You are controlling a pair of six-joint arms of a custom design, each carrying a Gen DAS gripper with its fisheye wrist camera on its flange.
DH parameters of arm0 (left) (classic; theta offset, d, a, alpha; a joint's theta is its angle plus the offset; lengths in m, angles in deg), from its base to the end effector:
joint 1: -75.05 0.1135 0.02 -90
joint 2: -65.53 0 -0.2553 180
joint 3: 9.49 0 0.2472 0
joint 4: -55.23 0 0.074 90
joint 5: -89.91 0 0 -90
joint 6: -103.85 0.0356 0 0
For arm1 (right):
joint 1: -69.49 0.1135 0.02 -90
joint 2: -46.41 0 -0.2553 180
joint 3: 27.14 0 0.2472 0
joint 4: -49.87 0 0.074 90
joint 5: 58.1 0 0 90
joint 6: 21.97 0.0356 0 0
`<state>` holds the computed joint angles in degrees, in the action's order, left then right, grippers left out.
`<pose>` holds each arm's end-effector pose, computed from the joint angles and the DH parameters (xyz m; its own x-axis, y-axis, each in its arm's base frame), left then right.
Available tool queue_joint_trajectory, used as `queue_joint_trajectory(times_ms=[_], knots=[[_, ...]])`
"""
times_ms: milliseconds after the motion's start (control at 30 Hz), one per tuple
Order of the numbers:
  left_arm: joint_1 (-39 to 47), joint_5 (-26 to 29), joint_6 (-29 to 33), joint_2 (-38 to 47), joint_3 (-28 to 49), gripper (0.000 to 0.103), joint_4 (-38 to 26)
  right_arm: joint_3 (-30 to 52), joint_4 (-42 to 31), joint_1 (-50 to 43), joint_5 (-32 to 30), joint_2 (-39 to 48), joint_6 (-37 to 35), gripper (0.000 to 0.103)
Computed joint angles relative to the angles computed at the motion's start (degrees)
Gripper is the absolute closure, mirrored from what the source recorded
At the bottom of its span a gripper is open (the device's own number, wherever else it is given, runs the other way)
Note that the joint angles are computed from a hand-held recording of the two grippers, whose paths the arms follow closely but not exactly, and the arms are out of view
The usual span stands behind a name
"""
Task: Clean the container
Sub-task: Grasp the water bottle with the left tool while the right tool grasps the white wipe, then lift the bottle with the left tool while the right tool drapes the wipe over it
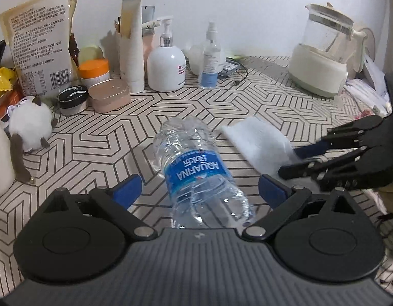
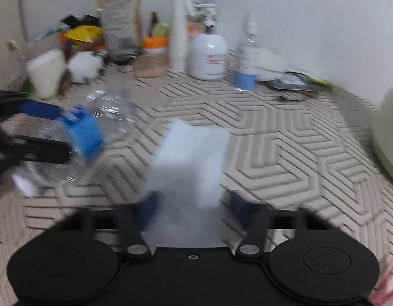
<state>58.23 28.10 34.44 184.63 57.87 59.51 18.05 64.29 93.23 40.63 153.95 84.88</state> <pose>0.3479 -0.1227 0.0648 -0.4630 0.4638 -0.7553 0.7730 0.6283 -0.0881 0.2629 0.1097 0.0569 -0.7387 -0.0119 -0.6739 -0.0948 0.9917 0.0864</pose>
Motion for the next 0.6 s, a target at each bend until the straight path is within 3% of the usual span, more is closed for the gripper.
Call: queue_joint_trajectory(times_ms=[33,200,300,433,600], knots=[[0.00,0.04,0.52,0.61,0.32,0.003,-0.03,0.65,-1.31,0.15,-0.35,-0.33,1.36,0.090],[1.48,2.62,-1.93,4.91,5.47,0.004,-6.86,-0.87,1.53,0.41,-3.20,-3.88,6.37,0.091],[2.56,5.17,-1.99,5.16,4.46,0.006,-5.00,-0.97,3.58,0.67,-5.69,-6.11,7.71,0.091],[3.45,9.31,-0.92,5.19,3.88,0.026,-5.26,0.63,6.73,1.67,-10.09,-5.28,8.41,0.091],[3.67,11.71,0.23,5.86,4.18,0.031,-5.15,3.77,6.92,2.26,-13.89,-3.03,6.38,0.090]])
